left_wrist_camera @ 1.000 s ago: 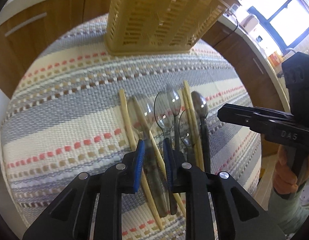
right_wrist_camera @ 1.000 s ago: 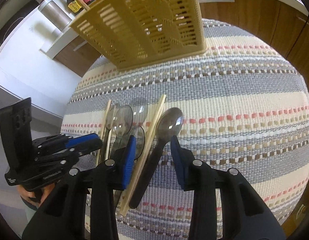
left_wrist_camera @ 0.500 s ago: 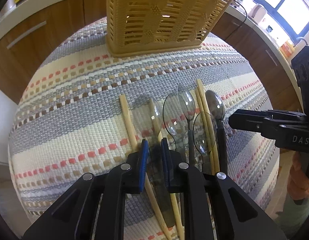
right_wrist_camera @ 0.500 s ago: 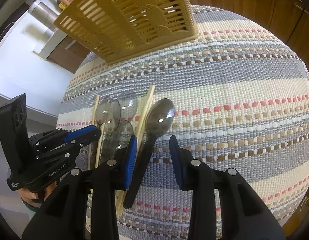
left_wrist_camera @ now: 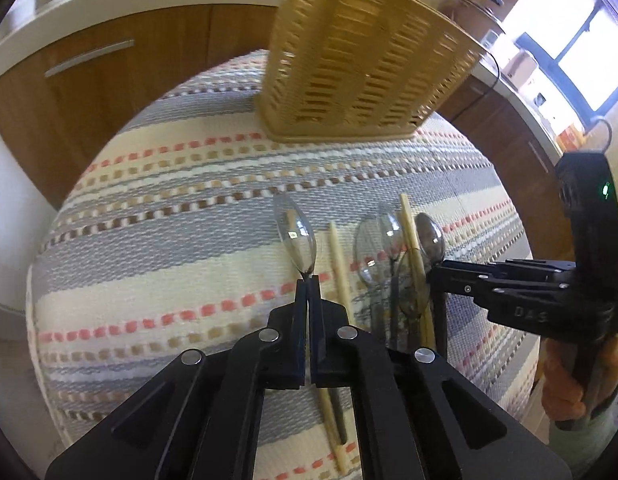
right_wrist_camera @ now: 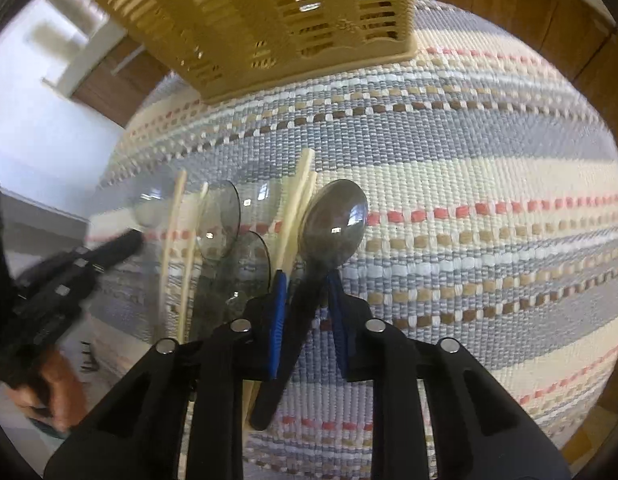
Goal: Organize utensils
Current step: 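Grasp a clear plastic spoon with the right tool while the left tool grasps another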
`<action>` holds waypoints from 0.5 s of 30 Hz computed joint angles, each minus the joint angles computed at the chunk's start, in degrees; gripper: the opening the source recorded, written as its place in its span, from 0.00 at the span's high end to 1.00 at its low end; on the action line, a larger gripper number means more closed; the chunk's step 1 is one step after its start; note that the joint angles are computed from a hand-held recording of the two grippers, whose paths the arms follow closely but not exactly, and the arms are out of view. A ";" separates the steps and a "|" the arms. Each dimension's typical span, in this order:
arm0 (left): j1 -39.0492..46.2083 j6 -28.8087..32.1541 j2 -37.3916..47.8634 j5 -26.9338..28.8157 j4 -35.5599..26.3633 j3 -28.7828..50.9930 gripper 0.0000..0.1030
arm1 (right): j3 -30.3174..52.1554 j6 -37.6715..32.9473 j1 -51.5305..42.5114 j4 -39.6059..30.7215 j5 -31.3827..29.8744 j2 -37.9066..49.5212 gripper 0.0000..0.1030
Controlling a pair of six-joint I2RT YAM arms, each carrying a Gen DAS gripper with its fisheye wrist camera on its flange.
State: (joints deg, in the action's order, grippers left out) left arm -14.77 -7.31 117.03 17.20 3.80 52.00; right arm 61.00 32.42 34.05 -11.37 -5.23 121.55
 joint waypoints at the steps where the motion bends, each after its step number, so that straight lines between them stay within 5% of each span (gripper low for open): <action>1: 0.85 0.26 -0.20 0.76 -0.43 -0.14 1.00 | 0.54 -0.57 0.90 -0.77 1.78 0.16 0.87; 9: 6.54 3.39 2.15 4.79 -1.56 -0.48 1.00 | -3.64 -2.01 3.37 -0.13 8.38 -2.69 0.94; 13: 7.59 2.80 3.08 8.60 -2.17 0.34 0.72 | -4.31 -3.48 1.32 -0.03 6.35 -3.15 0.94; 15: 6.37 1.40 3.81 7.31 -2.29 1.34 0.70 | -4.91 -3.82 0.03 0.34 4.51 -3.59 0.94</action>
State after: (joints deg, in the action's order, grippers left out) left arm -8.40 -5.91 120.84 24.52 1.51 53.34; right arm 56.09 28.61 34.08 -11.03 -0.72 117.96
